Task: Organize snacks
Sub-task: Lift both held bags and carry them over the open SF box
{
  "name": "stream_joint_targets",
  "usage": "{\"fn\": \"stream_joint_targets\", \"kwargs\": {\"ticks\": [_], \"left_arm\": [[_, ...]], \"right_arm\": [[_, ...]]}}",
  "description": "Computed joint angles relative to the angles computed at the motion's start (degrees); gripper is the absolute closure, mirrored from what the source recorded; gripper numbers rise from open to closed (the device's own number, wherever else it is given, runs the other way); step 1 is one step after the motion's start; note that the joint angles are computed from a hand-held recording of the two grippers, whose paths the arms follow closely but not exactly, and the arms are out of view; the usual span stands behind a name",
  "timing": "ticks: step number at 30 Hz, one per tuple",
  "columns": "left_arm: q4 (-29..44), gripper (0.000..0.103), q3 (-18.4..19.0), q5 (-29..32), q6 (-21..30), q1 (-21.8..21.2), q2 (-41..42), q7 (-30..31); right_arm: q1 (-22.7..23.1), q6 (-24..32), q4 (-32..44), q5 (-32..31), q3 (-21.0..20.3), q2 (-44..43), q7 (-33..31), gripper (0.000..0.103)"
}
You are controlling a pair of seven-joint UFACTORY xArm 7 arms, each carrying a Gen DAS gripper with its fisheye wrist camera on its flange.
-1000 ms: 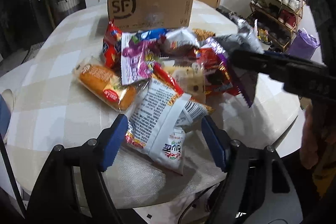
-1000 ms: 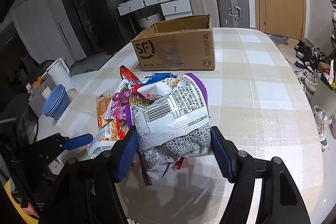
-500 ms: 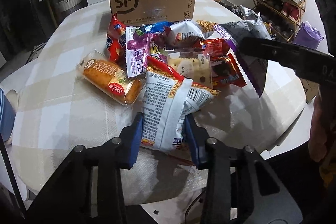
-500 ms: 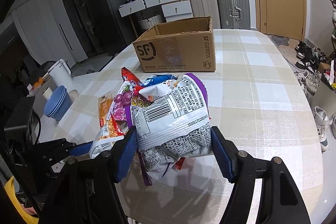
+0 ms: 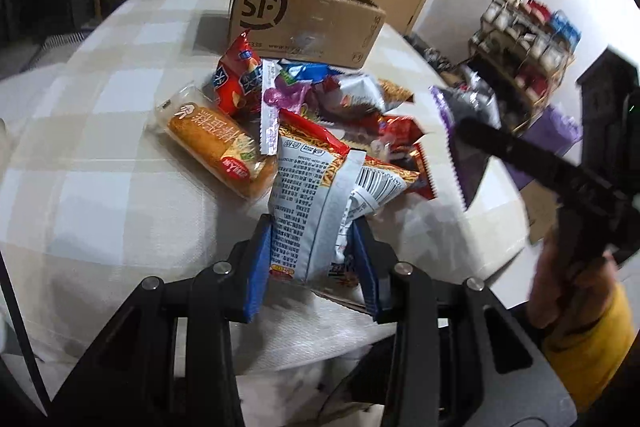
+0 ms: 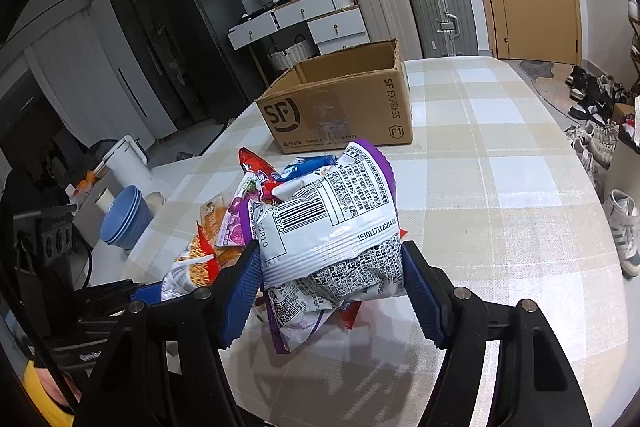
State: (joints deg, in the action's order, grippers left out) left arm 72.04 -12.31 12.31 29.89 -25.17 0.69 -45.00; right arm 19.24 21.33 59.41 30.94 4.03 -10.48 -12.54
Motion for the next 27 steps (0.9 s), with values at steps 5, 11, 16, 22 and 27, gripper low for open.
{"fn": "stream_joint_targets", "kwargs": {"ticks": [5,11,16,22,27], "left_arm": [[-2.65,0.068,0.38,-4.75,-4.52,0.88,-2.57,2.19],[-3.88,0.067,0.42,-10.38,-7.93,1.7,-4.45,5.89],[-4.02,0.067,0.35,-12.31,-9.11,2.17,-5.79,7.2],[-1.75,0.067,0.83,-14.43,-8.91,3.0,-5.52,8.91],[3.62,0.067,1.32,-13.69,-6.65,3.98,-2.94,9.21]], "right_arm": [[2.05,-1.72,-0.55,7.68,-1.81,-0.92,-5.23,0.034],[3.06,-1.22,0.27,18.25,-3.41,-0.98,-11.25,0.034],[1.95,-1.39,0.83,19.53,-2.45,-0.67,-10.99,0.034],[2.64,-3.96,1.02,20.19,-1.58,-1.02,-12.2,0.034],[3.48,-4.84,2.89,21.11,-1.89,-0.83,-13.02,0.034]]}}
